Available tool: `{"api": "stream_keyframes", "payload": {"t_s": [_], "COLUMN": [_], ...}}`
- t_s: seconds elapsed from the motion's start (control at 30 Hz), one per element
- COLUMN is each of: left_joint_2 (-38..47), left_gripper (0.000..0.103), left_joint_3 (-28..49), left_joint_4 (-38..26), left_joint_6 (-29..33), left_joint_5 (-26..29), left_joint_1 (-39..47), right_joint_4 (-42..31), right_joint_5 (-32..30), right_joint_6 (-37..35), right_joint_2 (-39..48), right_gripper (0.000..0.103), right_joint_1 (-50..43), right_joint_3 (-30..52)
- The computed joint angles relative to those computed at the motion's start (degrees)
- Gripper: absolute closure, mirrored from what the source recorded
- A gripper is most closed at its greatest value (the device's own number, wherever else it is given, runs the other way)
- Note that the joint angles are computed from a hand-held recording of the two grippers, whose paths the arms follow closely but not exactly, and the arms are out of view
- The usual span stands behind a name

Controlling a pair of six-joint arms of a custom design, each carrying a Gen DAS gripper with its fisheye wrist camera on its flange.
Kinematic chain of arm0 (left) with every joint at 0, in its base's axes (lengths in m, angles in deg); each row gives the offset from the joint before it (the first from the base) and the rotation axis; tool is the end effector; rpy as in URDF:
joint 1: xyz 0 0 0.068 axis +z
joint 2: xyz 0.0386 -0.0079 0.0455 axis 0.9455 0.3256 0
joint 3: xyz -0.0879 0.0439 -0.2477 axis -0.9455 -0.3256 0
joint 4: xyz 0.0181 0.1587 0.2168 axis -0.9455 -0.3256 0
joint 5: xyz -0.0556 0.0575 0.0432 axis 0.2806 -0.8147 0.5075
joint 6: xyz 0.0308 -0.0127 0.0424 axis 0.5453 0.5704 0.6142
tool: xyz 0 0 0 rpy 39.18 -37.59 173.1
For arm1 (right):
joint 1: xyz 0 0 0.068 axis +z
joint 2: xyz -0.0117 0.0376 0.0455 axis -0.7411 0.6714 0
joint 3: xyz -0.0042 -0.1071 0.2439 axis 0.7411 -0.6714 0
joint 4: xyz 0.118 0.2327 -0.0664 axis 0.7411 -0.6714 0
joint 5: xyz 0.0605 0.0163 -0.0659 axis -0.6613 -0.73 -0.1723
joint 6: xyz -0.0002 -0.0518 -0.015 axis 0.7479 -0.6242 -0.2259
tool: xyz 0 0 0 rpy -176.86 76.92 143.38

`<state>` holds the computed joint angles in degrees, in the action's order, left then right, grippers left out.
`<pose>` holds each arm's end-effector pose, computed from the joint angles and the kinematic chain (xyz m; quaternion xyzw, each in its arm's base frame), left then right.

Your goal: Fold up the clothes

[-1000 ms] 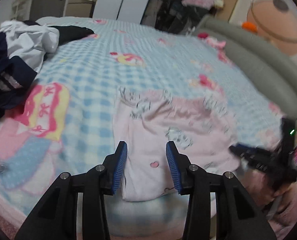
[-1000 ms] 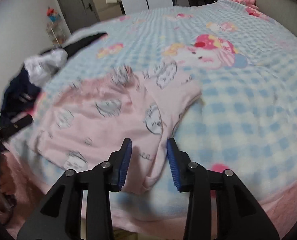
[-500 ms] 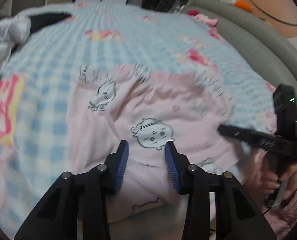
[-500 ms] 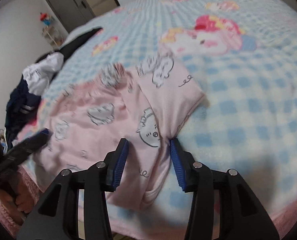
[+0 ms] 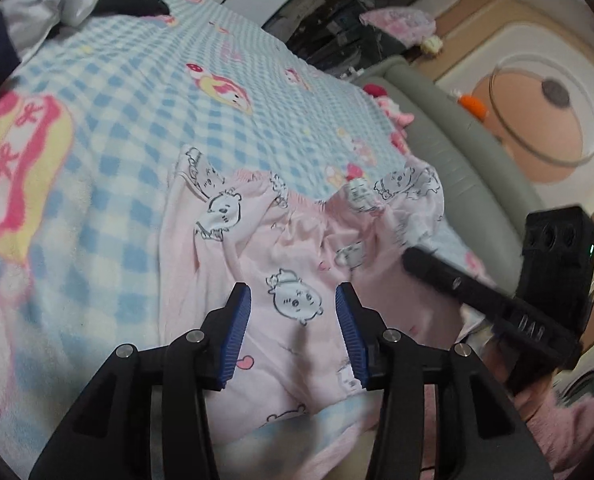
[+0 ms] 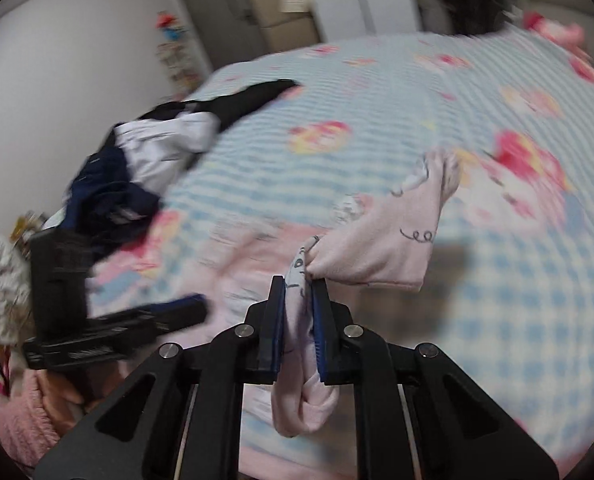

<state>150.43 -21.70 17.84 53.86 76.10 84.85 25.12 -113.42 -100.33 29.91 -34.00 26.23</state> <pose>0.2161 0.0342 0.1105 -0.2379 0.8249 -0.3207 0.4002 0.3549 0.1092 0.1959 -0.3565 0.8458 0.2857 0.2756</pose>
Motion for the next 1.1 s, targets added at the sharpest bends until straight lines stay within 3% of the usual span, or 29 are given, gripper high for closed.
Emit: {"api": "stream_keyframes", "payload": {"t_s": [0.13, 0.2, 0.3, 0.43, 0.57, 0.7, 0.8, 1.0, 1.1], "left_joint_2": [7.1, 8.5, 9.1, 9.6, 11.2, 11.6, 9.8, 7.8, 0.9], "left_gripper": [0.050, 0.049, 0.049, 0.051, 0.051, 0.049, 0.046, 0.044, 0.044], "left_joint_3": [-2.4, -1.7, 0.5, 2.3, 2.4, 1.1, 1.7, 6.1, 4.8], "left_joint_4": [14.6, 14.5, 9.4, 5.7, 8.7, 12.5, 8.4, -6.5, -13.2], "left_joint_6": [-7.1, -6.3, -3.2, -1.4, -3.4, -5.0, -3.1, 2.6, 2.4], "left_joint_5": [10.6, 11.2, 8.3, 3.7, 4.8, 8.7, 6.1, -3.1, -6.3], "left_joint_1": [7.4, 7.6, 4.0, -0.2, -0.1, 0.4, -2.4, -8.2, -10.9], "right_joint_4": [1.0, 1.8, 2.5, -0.3, -4.4, 1.8, 2.2, 3.3, 2.8], "right_joint_5": [3.7, 6.0, 6.6, 4.7, 0.6, -0.5, 6.6, 7.8, 9.1], "right_joint_6": [-0.3, 0.8, 2.4, -2.3, -8.7, 0.2, 5.0, 4.4, 3.1], "right_joint_2": [2.6, 5.5, 7.8, 5.6, 0.9, 0.0, 4.6, 5.3, 4.2], "right_gripper": [0.090, 0.087, 0.079, 0.055, 0.054, 0.054, 0.054, 0.054, 0.054], "right_joint_1": [7.7, 9.8, 10.7, 10.3, 5.0, -2.4, -2.6, -0.3, 0.8], "right_joint_3": [-0.4, -0.3, -0.4, -1.4, -4.5, -7.6, -4.3, -4.9, -5.1]}}
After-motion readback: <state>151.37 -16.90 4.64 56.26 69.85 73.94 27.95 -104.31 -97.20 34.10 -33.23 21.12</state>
